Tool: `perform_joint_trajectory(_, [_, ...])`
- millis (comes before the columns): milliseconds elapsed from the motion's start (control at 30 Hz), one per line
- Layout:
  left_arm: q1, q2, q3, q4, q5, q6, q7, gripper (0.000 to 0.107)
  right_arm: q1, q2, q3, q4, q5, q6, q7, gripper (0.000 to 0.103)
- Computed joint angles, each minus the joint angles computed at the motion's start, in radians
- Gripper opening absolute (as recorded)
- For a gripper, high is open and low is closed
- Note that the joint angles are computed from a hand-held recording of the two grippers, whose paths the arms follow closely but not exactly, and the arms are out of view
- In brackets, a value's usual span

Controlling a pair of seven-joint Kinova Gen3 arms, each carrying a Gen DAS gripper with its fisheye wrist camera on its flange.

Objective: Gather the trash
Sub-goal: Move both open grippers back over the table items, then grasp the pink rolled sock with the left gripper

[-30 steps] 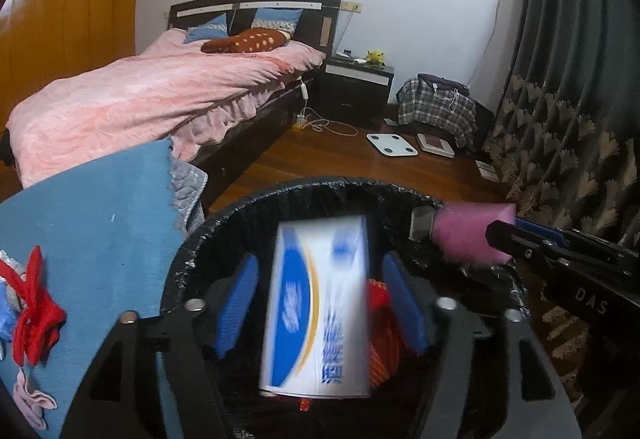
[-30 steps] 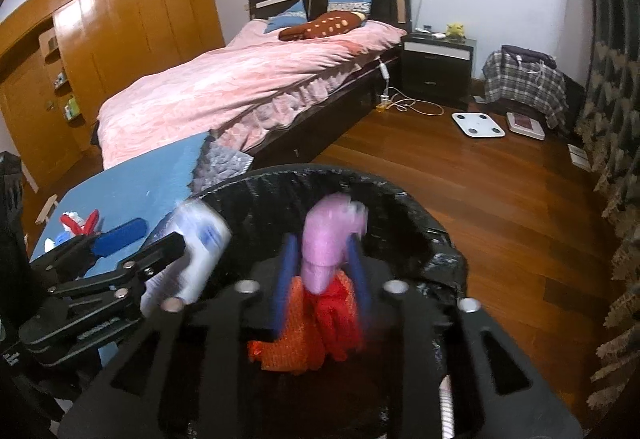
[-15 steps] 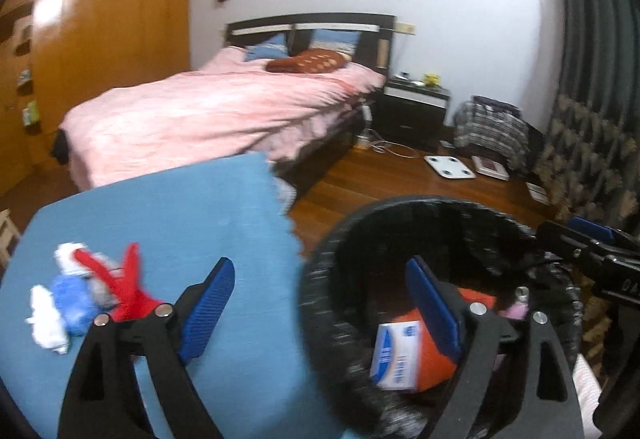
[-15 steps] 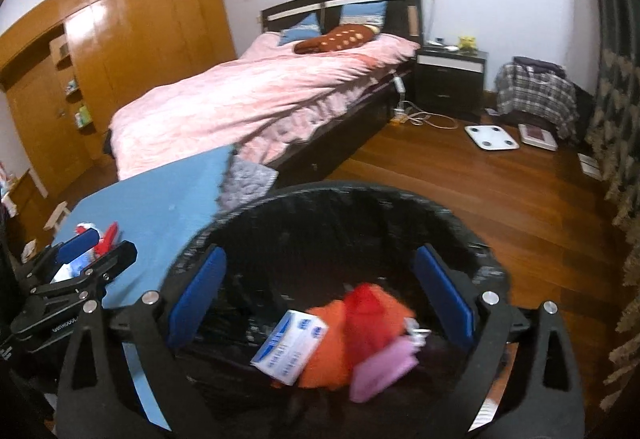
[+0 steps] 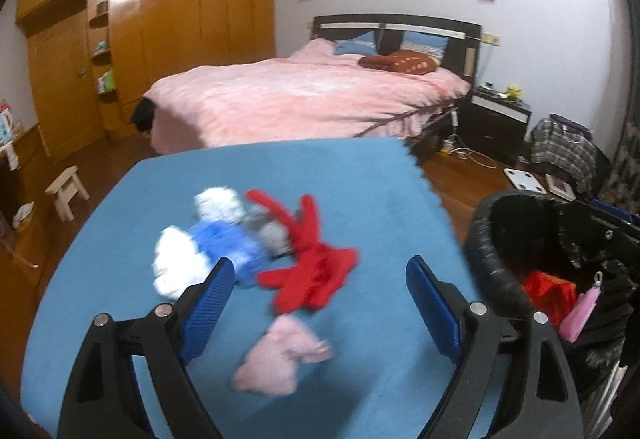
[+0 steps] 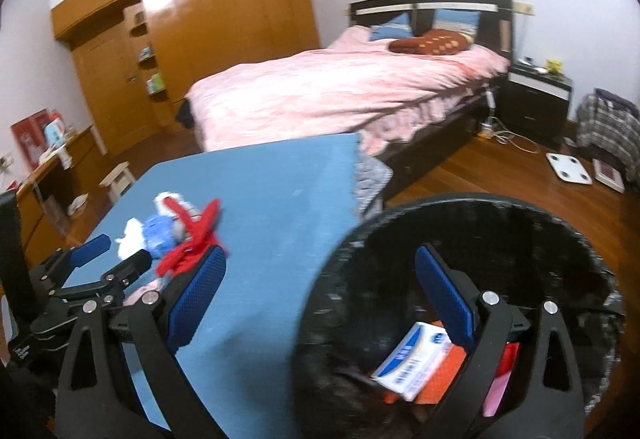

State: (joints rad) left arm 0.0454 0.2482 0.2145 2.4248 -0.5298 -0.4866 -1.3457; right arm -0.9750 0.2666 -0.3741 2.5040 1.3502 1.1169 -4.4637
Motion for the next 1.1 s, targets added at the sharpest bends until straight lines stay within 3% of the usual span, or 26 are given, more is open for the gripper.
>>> perform_joint_trajectory(333, [-0.097, 0.046, -0.002, 0.001, -0.087, 0.019, 0.040, 0.085, 0.028, 0.074, 0.018, -0.096, 0.123, -0.059, 0.079, 0.093])
perform_joint_trajectory(600, [-0.163, 0.115, 0.072, -0.052, -0.159, 0.102, 0.092, 0.076, 0.044, 0.099, 0.026, -0.115, 0.148, -0.087, 0.095, 0.093])
perform_joint_trajectory(800, [-0.215, 0.154, 0.152, -0.080, -0.194, 0.161, 0.115, 0.060, 0.054, 0.106, 0.029, -0.112, 0.155, -0.101, 0.090, 0.093])
perform_joint_trajectory(867, [-0.245, 0.165, 0.192, -0.090, -0.213, 0.186, 0.128, 0.039, 0.057, 0.109, 0.030, -0.113, 0.159, -0.105, 0.093, 0.093])
perform_joint_trajectory(900, [-0.262, 0.174, 0.214, -0.096, -0.224, 0.201, 0.134, 0.035, 0.060, 0.110, 0.031, -0.115, 0.161, -0.108, 0.096, 0.093])
perform_joint_trajectory(1100, [-0.319, 0.181, 0.259, -0.086, -0.229, 0.189, 0.115, 0.030, 0.073, 0.117, 0.035, -0.123, 0.172, -0.124, 0.105, 0.093])
